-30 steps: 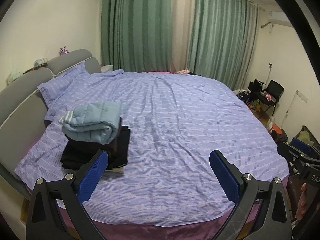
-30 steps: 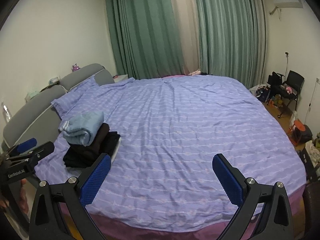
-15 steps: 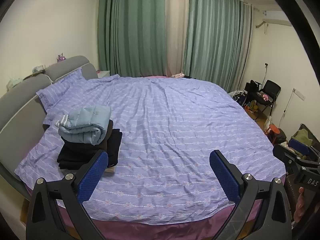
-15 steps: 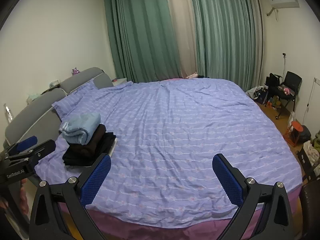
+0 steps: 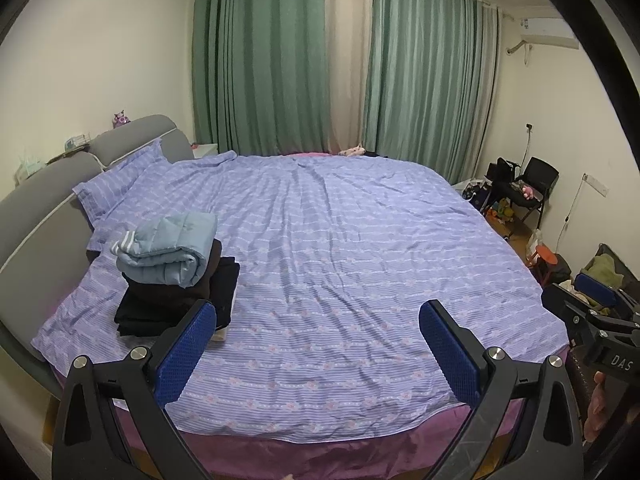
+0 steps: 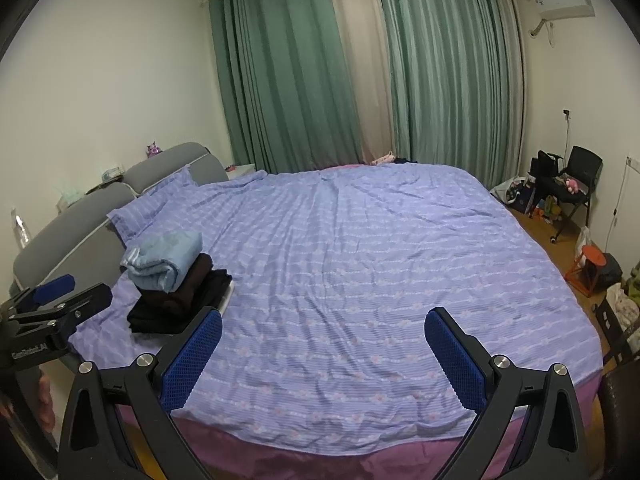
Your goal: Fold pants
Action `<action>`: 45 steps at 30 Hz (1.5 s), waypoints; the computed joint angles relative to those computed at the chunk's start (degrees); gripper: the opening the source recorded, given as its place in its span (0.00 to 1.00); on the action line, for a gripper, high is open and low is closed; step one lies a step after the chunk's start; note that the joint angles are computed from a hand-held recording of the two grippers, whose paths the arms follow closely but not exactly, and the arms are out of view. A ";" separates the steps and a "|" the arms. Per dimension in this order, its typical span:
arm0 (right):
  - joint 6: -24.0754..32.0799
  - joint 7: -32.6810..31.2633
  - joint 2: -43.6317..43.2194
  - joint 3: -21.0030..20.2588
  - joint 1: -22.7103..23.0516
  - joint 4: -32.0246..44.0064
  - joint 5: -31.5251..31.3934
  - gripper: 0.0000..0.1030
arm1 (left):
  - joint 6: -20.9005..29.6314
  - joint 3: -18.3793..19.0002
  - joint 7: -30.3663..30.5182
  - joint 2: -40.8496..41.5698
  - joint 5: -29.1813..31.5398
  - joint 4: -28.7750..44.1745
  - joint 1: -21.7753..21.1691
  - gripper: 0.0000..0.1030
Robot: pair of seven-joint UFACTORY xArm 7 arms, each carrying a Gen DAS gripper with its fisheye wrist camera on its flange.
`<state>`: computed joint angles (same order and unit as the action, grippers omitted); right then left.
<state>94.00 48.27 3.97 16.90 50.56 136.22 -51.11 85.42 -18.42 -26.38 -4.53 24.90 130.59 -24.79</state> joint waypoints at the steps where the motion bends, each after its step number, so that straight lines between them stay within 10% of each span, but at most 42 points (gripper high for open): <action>1: -0.17 -0.02 -0.19 -0.06 -0.11 -0.25 0.13 0.99 | 0.44 -0.50 -0.23 0.36 0.67 0.65 -0.26 1.00; 45: -0.77 -0.97 -0.60 0.72 -0.31 -0.52 -1.00 0.99 | 2.26 -0.44 -1.36 1.39 3.18 2.84 -3.62 1.00</action>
<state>93.23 47.30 3.37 17.62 50.25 135.70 -52.11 87.68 -18.86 -27.74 -3.15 28.09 133.43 -28.42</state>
